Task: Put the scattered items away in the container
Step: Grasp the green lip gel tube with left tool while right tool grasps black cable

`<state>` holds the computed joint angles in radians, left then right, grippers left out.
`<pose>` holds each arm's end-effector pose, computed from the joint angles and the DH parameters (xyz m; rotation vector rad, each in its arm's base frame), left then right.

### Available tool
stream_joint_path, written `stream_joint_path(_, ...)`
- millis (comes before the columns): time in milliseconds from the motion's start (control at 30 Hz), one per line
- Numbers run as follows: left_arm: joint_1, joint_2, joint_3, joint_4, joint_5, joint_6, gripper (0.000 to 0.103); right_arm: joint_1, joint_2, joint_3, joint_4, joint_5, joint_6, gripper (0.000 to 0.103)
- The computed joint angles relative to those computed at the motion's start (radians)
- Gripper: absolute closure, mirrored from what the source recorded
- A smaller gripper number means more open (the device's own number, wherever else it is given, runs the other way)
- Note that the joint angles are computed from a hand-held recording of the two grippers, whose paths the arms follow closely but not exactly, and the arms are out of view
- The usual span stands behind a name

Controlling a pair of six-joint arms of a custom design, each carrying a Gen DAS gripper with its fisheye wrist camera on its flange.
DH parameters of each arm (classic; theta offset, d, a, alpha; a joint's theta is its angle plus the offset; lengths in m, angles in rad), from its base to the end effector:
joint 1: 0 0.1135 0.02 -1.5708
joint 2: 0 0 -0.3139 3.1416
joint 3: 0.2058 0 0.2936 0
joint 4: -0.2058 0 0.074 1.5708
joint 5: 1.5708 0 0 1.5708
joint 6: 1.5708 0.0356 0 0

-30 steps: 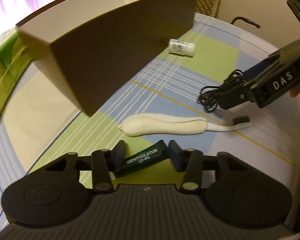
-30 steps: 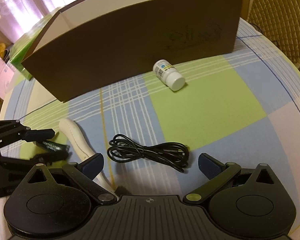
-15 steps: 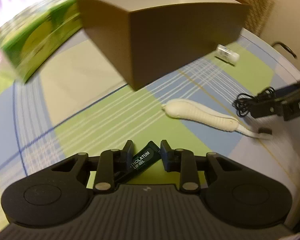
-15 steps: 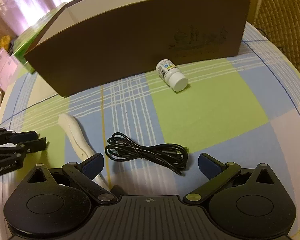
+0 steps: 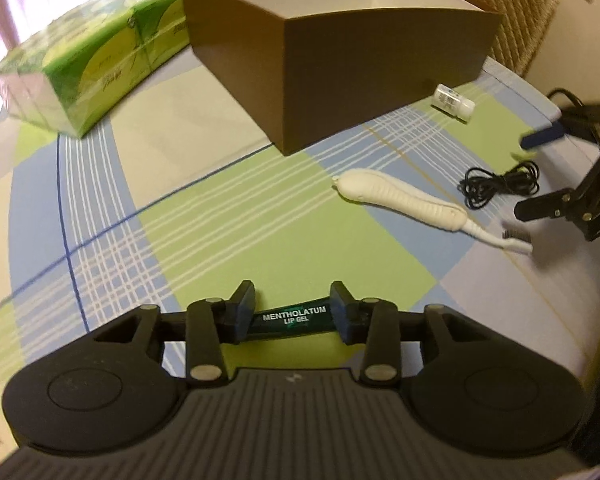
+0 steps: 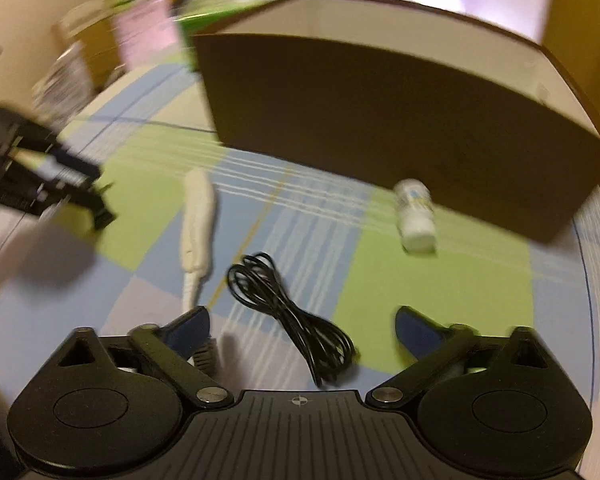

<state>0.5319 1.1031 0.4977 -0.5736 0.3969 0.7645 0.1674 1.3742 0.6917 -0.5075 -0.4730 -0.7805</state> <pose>0.1705 0.0844 0.1807 0.4037 2.5634 -0.1050 0.2525 0.0591 0.1885 -1.2971 2.2635 0.4472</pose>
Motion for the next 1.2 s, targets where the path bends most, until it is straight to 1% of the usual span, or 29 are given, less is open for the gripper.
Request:
stream_joint_path(33, 0.004, -0.006, 0.002, -0.005, 0.0, 0.016, 0.067, 0.009, 0.018, 0.004, 0.004, 0.011, -0.015, 0.036)
stream_joint_path(100, 0.005, -0.016, 0.003, -0.006, -0.012, 0.028, 0.067, 0.024, 0.032, -0.007, 0.041, 0.033, -0.039, 0.037)
stream_joint_path(167, 0.006, -0.029, 0.004, -0.008, -0.024, 0.032, 0.067, 0.023, 0.041, -0.009, 0.051, 0.023, -0.062, 0.062)
stream_joint_path(233, 0.015, -0.044, 0.005, -0.018, -0.024, 0.043, 0.067, 0.023, 0.042, -0.002, 0.039, 0.026, -0.045, 0.071)
stream_joint_path(367, 0.034, -0.068, -0.005, -0.038, -0.017, 0.089, 0.065, 0.022, 0.033, -0.003, 0.045, 0.065, 0.032, 0.072)
stream_joint_path(433, 0.033, -0.086, -0.019, -0.035, -0.023, 0.125, 0.06, 0.012, 0.02, 0.005, 0.024, 0.091, 0.076, 0.072)
stream_joint_path(533, 0.014, -0.104, -0.043, -0.012, -0.047, 0.18, 0.057, -0.014, 0.012, 0.02, -0.015, 0.109, 0.128, 0.073)
stream_joint_path(667, -0.022, -0.053, -0.057, 0.046, -0.095, 0.219, 0.057, -0.063, 0.003, 0.031, -0.062, 0.097, 0.145, 0.072)
stream_joint_path(700, -0.017, -0.036, -0.055, 0.052, -0.089, 0.225, 0.057, -0.075, -0.002, 0.031, -0.07, 0.096, 0.142, 0.072)
stream_joint_path(767, -0.007, -0.009, -0.036, 0.033, -0.079, 0.221, 0.061, -0.099, -0.014, 0.027, -0.084, 0.094, 0.131, 0.072)
stream_joint_path(800, -0.007, -0.003, -0.03, 0.022, -0.079, 0.213, 0.066, -0.111, -0.019, 0.026, -0.092, 0.09, 0.127, 0.072)
stream_joint_path(833, -0.008, -0.001, -0.027, 0.011, -0.075, 0.205, 0.073, -0.122, -0.022, 0.027, -0.1, 0.086, 0.121, 0.072)
stream_joint_path(933, -0.028, -0.012, -0.031, -0.01, -0.07, 0.154, 0.08, -0.153, -0.033, 0.024, -0.124, 0.065, 0.094, 0.072)
stream_joint_path(1067, -0.079, -0.026, -0.038, -0.016, -0.083, 0.017, 0.08, -0.176, -0.05, 0.02, -0.137, 0.04, 0.041, 0.072)
stream_joint_path(1200, -0.119, -0.014, -0.031, -0.012, -0.098, -0.116, 0.08, -0.153, -0.035, 0.026, -0.122, 0.042, 0.034, 0.072)
